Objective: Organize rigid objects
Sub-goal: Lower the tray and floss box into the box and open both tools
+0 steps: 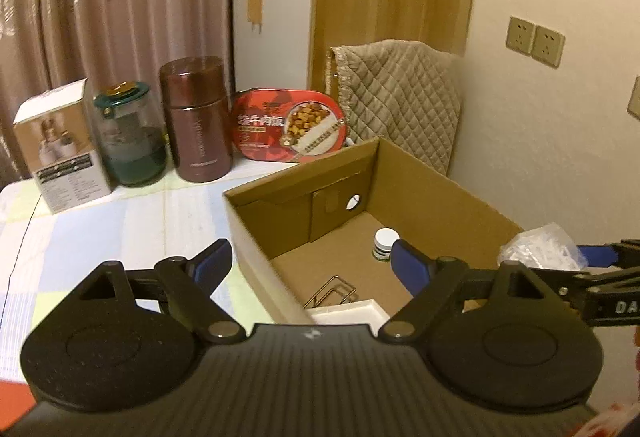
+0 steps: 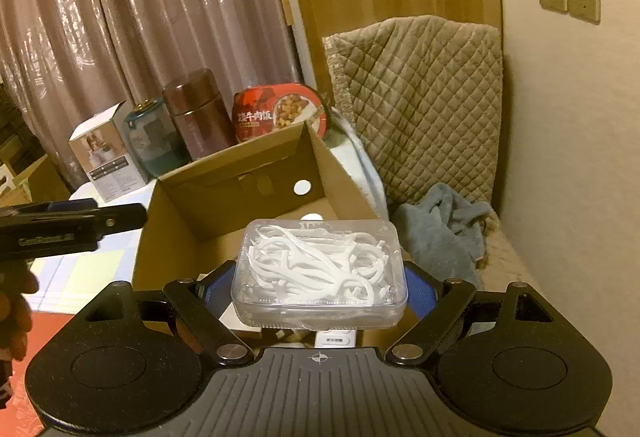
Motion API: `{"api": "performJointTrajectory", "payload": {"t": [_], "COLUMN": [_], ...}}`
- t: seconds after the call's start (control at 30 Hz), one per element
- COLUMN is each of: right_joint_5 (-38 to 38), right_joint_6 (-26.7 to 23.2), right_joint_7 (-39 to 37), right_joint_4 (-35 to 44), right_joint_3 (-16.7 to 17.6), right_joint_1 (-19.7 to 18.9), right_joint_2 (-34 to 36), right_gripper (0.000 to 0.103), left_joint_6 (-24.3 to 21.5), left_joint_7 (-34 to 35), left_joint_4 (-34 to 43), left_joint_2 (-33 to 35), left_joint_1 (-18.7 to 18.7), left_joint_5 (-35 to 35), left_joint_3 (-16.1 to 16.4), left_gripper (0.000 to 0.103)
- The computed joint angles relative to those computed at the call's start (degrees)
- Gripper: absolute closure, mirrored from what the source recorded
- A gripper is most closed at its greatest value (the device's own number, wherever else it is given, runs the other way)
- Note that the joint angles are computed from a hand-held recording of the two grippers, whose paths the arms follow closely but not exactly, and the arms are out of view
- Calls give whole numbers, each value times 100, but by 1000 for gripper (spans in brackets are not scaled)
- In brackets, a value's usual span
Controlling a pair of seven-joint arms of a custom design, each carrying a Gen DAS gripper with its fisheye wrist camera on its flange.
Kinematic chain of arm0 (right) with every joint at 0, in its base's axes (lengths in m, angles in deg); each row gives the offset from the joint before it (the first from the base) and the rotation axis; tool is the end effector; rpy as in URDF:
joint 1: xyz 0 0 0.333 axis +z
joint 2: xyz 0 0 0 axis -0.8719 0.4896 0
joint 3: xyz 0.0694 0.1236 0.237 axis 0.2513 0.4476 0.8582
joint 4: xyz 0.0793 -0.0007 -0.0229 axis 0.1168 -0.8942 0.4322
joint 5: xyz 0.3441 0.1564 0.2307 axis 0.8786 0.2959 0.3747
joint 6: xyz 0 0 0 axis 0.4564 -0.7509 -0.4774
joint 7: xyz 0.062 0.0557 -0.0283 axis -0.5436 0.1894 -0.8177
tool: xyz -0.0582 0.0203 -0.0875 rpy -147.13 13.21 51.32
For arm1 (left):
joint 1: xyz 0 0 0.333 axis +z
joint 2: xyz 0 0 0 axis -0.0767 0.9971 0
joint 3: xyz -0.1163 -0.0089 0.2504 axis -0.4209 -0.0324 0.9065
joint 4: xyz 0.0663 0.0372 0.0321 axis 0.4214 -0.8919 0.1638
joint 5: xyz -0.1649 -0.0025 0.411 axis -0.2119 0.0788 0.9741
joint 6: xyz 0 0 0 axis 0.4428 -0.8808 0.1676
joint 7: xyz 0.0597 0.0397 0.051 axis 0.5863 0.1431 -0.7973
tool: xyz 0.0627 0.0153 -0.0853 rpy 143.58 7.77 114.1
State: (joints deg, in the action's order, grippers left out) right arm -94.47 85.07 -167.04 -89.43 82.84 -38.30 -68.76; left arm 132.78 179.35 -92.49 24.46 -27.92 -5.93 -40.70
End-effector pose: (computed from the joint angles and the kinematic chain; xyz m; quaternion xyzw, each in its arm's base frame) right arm 0.3233 0.3560 0.5430 -0.4543 0.7716 -0.2912 0.3368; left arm 0.4966 -0.4337 0.5758 -0.3731 0.8097 -0.4198 0.1702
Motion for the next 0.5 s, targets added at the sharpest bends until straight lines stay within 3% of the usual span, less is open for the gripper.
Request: {"api": "performJointTrajectory", "payload": {"t": [0.5], "right_joint_5": [17], "right_joint_6": [334], "right_joint_7": [-433], "right_joint_4": [597], "right_joint_3": [-319], "right_joint_1": [-43], "right_joint_2": [1002], "right_gripper": [21], "left_joint_6": [95], "left_joint_7": [313], "left_joint_4": [-664], "left_joint_2": [-636], "left_joint_1": [9], "left_joint_5": [-776], "left_joint_3": [194], "left_gripper": [19]}}
